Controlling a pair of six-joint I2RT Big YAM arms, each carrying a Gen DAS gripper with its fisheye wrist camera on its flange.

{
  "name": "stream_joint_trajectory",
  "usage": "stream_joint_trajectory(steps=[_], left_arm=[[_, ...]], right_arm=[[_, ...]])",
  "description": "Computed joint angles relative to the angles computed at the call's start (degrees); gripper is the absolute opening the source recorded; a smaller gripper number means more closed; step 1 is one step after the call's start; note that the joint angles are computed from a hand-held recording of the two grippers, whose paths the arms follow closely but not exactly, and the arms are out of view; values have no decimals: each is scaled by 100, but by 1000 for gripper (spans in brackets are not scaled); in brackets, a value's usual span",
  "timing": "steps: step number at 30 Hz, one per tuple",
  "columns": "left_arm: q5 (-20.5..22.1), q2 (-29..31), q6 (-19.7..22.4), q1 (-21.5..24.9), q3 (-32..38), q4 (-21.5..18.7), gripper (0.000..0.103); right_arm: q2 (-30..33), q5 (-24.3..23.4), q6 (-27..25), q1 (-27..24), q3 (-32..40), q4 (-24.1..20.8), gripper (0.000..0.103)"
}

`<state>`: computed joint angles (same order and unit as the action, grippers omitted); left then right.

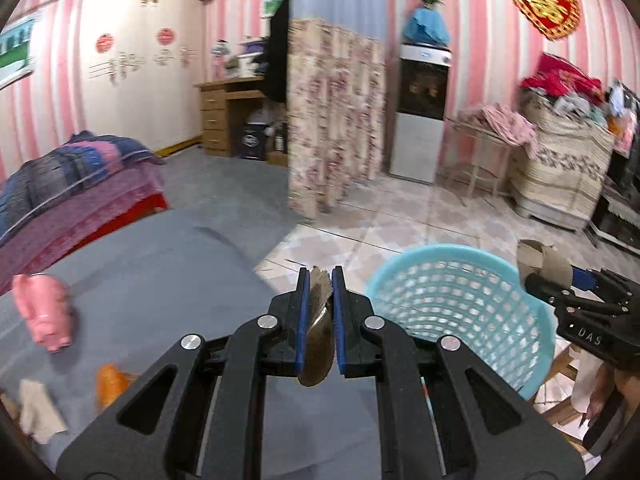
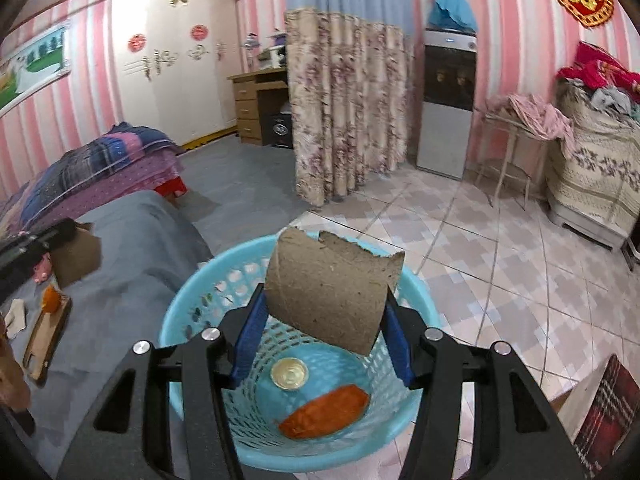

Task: Collect trash
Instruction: 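Carry the paper roll and scrap to the basket and open both tools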

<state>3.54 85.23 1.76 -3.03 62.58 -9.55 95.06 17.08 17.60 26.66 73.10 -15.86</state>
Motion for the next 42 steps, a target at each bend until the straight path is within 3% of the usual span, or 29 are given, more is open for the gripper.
stream_joint_trajectory(steps=[10,16,20,22,27,29,39,42], left_arm=[[138,993,-163,-622,826,-158,10],[356,1249,-93,-675,1137,-326,15],[442,1286,-192,-593,1194,-400,41],[466,1293,-213,-538,1192,-399,45],[203,1213,-291,-415,1135,-377,63],[8,1093,-242,-371,1007,-204,78],[-479,655,-28,9,585,11,92],[-520,562,-57,133,472,-4,94]], right_arm=[[14,24,291,-311,-115,15,54],[17,-86,371,-424,-148,99,54],[67,-133,379,-438,-122,86,54],[41,-122,409,-432,-151,85,54],[41,-73,445,-397,-152,85,54],[75,-69,441,-368,-121,68,54],[323,-41,485,-88,149,14,54],[407,-15,513,-19,230,-32,59]])
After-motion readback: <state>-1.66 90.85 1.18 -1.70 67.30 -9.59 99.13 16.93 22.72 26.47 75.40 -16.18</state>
